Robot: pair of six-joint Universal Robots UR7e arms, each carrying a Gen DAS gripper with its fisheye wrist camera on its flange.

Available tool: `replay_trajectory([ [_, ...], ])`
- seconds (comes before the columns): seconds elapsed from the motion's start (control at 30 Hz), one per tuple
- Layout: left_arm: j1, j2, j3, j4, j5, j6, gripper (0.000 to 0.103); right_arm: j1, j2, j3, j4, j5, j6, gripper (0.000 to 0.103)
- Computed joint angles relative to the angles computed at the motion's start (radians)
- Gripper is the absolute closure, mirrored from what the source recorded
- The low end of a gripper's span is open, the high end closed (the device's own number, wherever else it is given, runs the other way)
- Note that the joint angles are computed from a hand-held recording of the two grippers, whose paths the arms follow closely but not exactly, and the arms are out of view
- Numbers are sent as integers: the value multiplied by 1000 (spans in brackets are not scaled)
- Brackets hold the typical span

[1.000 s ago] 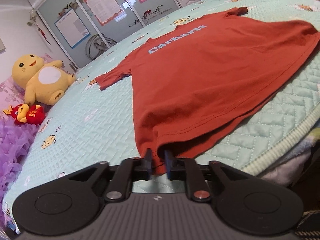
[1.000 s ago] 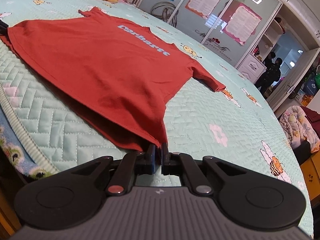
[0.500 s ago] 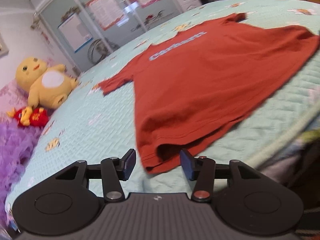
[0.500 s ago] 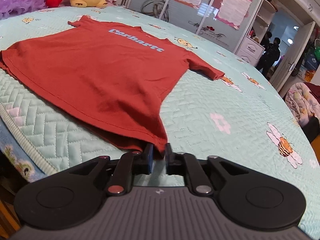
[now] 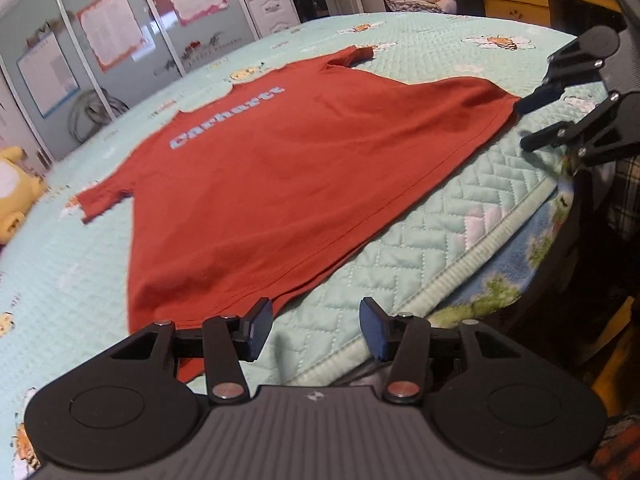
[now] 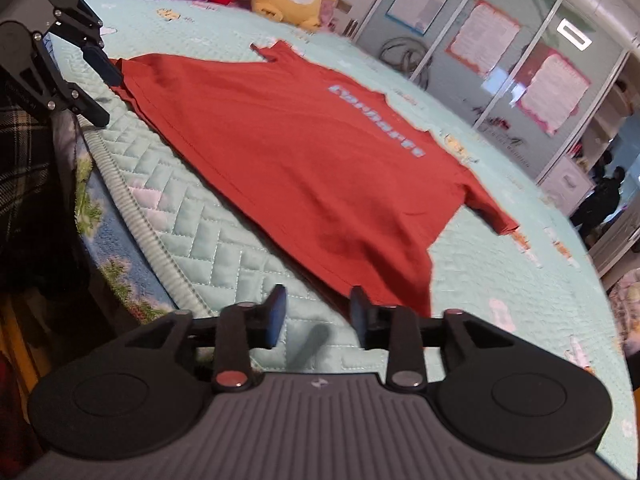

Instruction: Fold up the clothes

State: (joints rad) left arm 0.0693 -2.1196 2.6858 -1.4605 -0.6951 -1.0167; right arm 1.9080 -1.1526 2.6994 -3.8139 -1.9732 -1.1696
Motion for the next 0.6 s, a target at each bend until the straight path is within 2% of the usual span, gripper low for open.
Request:
replay_trajectory([
  [0.17,-10,26,13,-44,-23,24,50,-12,-94,-47,252,-12,107,67],
  [0.27,-11,37,14,-49,-23,37,49,-32,-157,-62,379,13,188,67],
  [0.4,-5,39,11,-61,-19,55,47,-19,-132,-77,359,-6,159,67],
  [0.6,-12,48,13,-62,-20,57,46,-9,-143,-116,468,-18,172,65],
])
